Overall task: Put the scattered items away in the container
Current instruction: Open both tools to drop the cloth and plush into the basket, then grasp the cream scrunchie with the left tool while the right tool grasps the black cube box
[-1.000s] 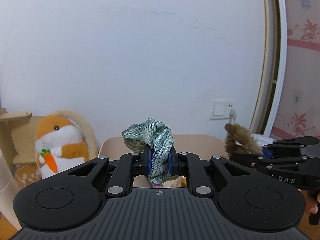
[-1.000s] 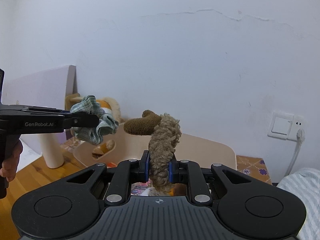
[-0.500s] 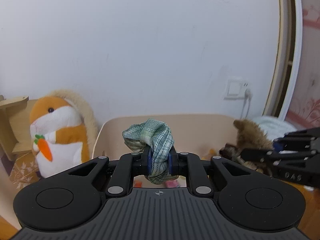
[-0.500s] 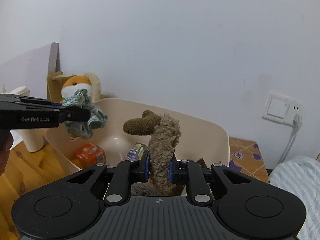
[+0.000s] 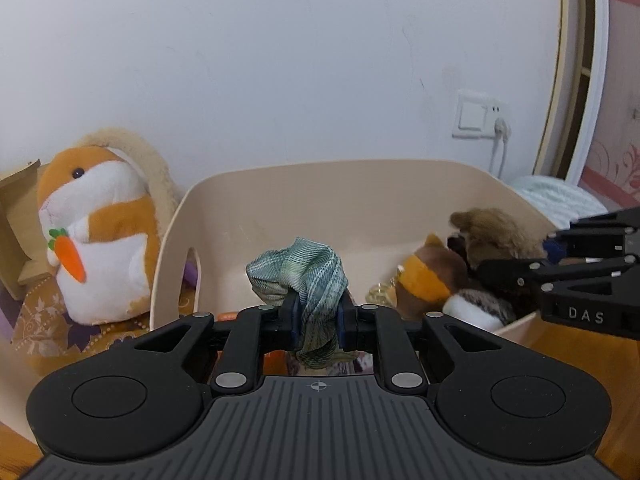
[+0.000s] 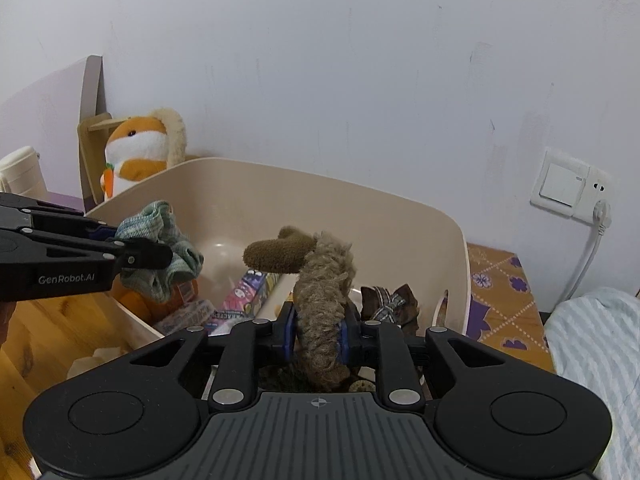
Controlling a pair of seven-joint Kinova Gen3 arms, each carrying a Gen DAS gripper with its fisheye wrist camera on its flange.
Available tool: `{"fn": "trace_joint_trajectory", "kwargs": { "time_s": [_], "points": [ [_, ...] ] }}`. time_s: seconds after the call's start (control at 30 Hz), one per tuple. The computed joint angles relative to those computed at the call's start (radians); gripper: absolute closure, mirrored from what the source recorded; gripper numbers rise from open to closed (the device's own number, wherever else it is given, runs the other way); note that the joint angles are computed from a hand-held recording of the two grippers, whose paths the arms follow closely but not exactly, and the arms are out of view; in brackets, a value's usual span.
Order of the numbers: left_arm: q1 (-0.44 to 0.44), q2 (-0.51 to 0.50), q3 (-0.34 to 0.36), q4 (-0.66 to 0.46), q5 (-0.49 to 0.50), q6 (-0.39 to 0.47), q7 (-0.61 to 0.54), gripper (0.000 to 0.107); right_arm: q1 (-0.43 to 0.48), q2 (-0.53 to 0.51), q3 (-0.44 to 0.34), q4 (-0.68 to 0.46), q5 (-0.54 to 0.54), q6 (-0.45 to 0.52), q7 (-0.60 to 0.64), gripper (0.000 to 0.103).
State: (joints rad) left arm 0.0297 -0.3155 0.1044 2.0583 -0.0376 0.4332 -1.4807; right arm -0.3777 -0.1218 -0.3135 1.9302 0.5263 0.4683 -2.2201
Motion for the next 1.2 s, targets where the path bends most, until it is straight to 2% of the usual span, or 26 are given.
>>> {"fn": "trace_joint_trajectory", "kwargs": {
  "time_s": [0.03,0.07,0.2,0.23,0.4,0.53,0.6,0.63,0.83,1.03,1.2],
  "points": [
    [-0.011,-0.005,0.012,0.006,-0.009,-0.007,0.010,0.078,0.001,-0.003,0.000,0.005,0.001,-0.004,-0.002,0.071],
    [-0.023,-0.012,0.026,0.012,-0.019,-0.015,0.023,0.069,0.006,-0.006,-0.006,0.009,0.015,-0.006,-0.018,0.069],
    [-0.012,-0.036,0.013,0.035,-0.006,-0.043,0.034,0.045,0.012,-0.021,-0.006,0.023,0.013,-0.028,-0.026,0.051],
    [-0.009,-0.043,0.007,0.040,0.001,-0.050,0.036,0.043,0.017,-0.028,-0.010,0.028,0.014,-0.034,-0.029,0.045],
    [0.025,-0.090,-0.041,0.068,0.045,-0.076,0.013,0.033,0.050,-0.072,-0.030,0.063,0.010,-0.075,-0.035,0.036],
    [0.041,-0.140,-0.070,0.084,0.066,-0.068,-0.008,0.028,0.092,-0.130,-0.040,0.106,-0.036,-0.136,-0.016,0.025],
    [0.048,-0.179,-0.085,0.106,0.075,-0.078,-0.019,0.026,0.098,-0.168,-0.022,0.140,-0.084,-0.181,0.010,0.022],
    [0.057,-0.202,-0.096,0.119,0.083,-0.082,-0.025,0.025,0.095,-0.187,-0.010,0.156,-0.109,-0.200,0.024,0.017],
    [0.087,-0.327,-0.141,0.186,0.100,-0.066,-0.065,0.024,0.059,-0.305,0.043,0.257,-0.216,-0.268,0.109,0.011],
    [0.107,-0.415,-0.183,0.241,0.122,-0.002,-0.091,0.024,0.067,-0.404,0.027,0.340,-0.298,-0.285,0.172,0.006],
    [0.099,-0.479,-0.211,0.304,0.173,0.012,-0.059,0.024,0.080,-0.419,-0.001,0.388,-0.386,-0.301,0.202,0.003]
  ]
}}
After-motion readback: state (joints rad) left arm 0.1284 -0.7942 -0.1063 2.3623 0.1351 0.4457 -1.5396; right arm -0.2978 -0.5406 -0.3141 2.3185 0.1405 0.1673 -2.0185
